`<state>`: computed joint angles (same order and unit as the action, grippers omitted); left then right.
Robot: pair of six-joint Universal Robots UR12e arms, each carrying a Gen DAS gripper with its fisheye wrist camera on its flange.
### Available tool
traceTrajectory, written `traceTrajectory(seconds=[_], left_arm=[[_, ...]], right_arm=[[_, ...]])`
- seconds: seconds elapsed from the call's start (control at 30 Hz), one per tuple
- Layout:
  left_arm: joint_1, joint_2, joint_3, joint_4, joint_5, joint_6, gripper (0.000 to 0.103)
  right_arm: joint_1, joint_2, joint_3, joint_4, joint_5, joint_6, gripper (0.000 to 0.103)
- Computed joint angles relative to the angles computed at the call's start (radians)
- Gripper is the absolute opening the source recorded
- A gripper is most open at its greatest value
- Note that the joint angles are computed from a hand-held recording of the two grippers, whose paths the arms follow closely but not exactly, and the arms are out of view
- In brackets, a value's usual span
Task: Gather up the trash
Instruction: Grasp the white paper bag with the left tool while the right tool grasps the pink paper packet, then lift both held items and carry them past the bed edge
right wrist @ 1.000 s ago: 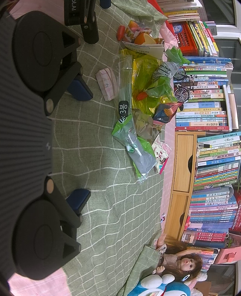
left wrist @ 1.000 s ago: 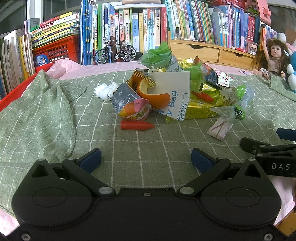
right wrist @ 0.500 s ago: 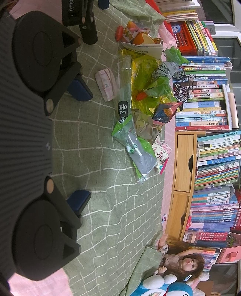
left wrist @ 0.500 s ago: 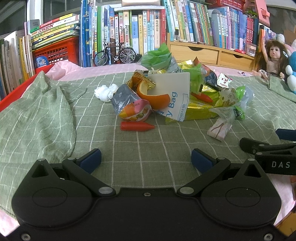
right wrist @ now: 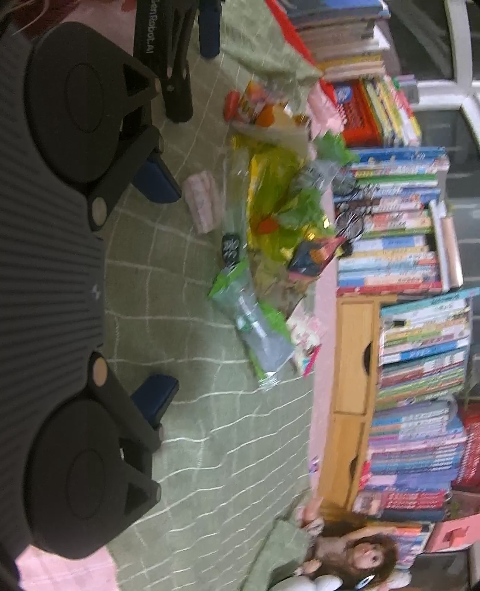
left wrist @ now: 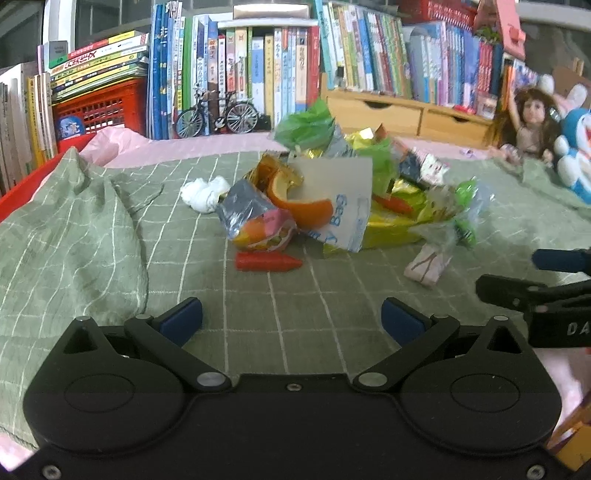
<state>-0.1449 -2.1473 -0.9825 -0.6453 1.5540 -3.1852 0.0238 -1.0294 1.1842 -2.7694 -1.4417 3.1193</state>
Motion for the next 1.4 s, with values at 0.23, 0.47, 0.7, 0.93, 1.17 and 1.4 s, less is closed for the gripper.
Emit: traceTrajectory(seconds=[0.23,0.47,0.7,0.93,1.17,1.4], left_arm=[[0.027,0.018,-0.005,0.040,-0.133,-0.016,0.102],[0.039,0.005,0.043,-0.001,-0.184,-0.046,0.074],[0.034,-0.025,0.090,-0.008,-0.212,-0.043,0.048],[0.003,-0.094,0.190,0.010,-0.145,-0.007,0.052],[-0.010,-0.111,0.208,-0.009,-0.084,-0.035,0.013],[-0.001,-0.033,0.079,0.094,-0.115,-0.014,0.008]], right_arm=[[-0.004,-0.001,-0.005,-0.015,0.099,-0.054,0.094],[0.012,0.032,-0.072,0.062,0.125,-0.140,0.083],[0.024,0.073,-0.152,0.152,0.128,-0.171,0.075],[0.022,0.083,-0.174,0.190,0.130,-0.117,0.040],[0.012,0.042,-0.112,0.156,0.125,-0.086,0.030],[-0.008,-0.003,-0.036,0.104,0.145,-0.008,0.029]])
